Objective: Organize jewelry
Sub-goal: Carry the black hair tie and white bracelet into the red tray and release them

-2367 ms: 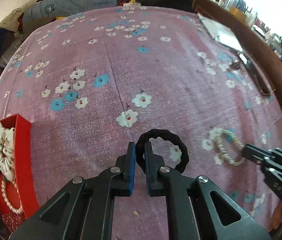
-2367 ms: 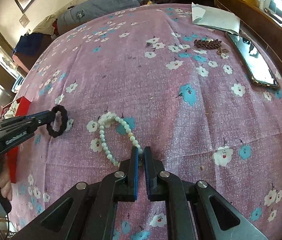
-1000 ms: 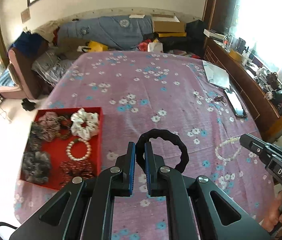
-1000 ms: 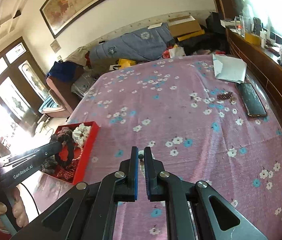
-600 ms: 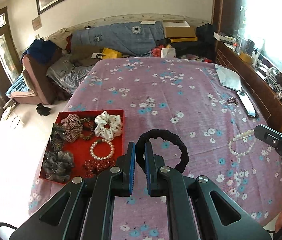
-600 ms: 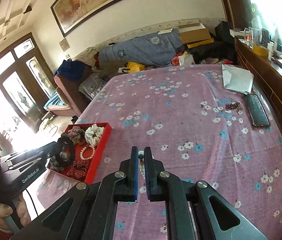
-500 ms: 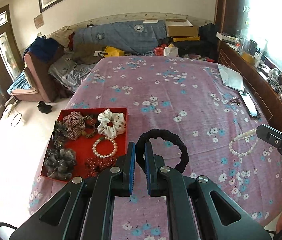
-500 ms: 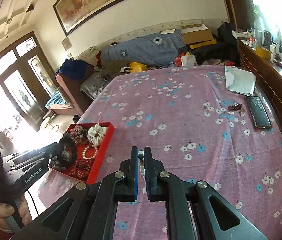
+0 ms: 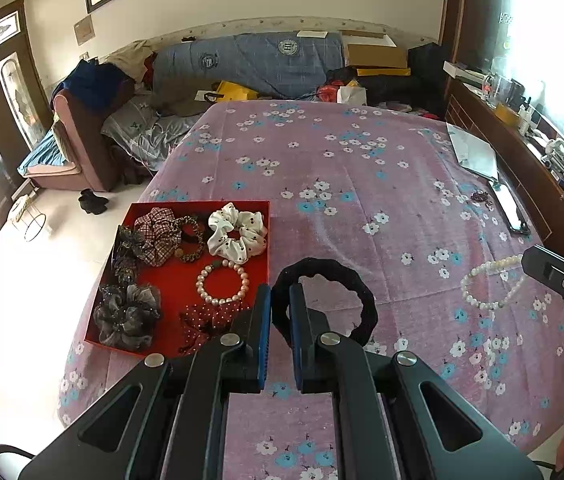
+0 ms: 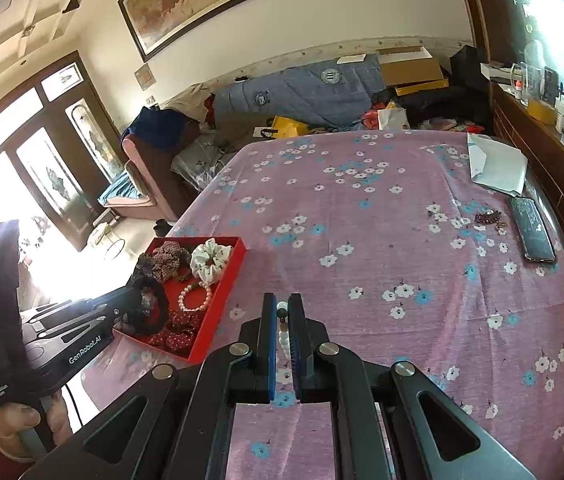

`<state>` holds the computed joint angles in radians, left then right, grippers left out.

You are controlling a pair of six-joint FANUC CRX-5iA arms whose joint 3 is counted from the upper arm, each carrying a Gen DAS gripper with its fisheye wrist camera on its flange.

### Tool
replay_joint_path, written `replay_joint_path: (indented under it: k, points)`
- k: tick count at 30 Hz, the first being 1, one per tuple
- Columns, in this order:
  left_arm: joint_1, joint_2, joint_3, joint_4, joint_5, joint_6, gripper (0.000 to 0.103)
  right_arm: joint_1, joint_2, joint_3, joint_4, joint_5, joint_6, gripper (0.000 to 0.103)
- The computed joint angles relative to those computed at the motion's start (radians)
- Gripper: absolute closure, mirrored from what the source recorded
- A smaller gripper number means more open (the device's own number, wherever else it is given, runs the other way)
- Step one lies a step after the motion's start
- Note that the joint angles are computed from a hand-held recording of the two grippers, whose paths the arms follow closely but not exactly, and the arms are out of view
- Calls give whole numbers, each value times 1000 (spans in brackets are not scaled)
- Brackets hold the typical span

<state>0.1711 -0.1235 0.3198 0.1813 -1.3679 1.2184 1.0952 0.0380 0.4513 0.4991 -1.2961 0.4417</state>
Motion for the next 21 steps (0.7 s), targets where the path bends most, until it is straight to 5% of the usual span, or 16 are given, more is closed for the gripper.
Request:
replay_joint_path:
  k: [21]
  points:
    - [68, 19, -23, 31, -19, -29, 94, -1, 84, 116, -62, -33, 66, 96]
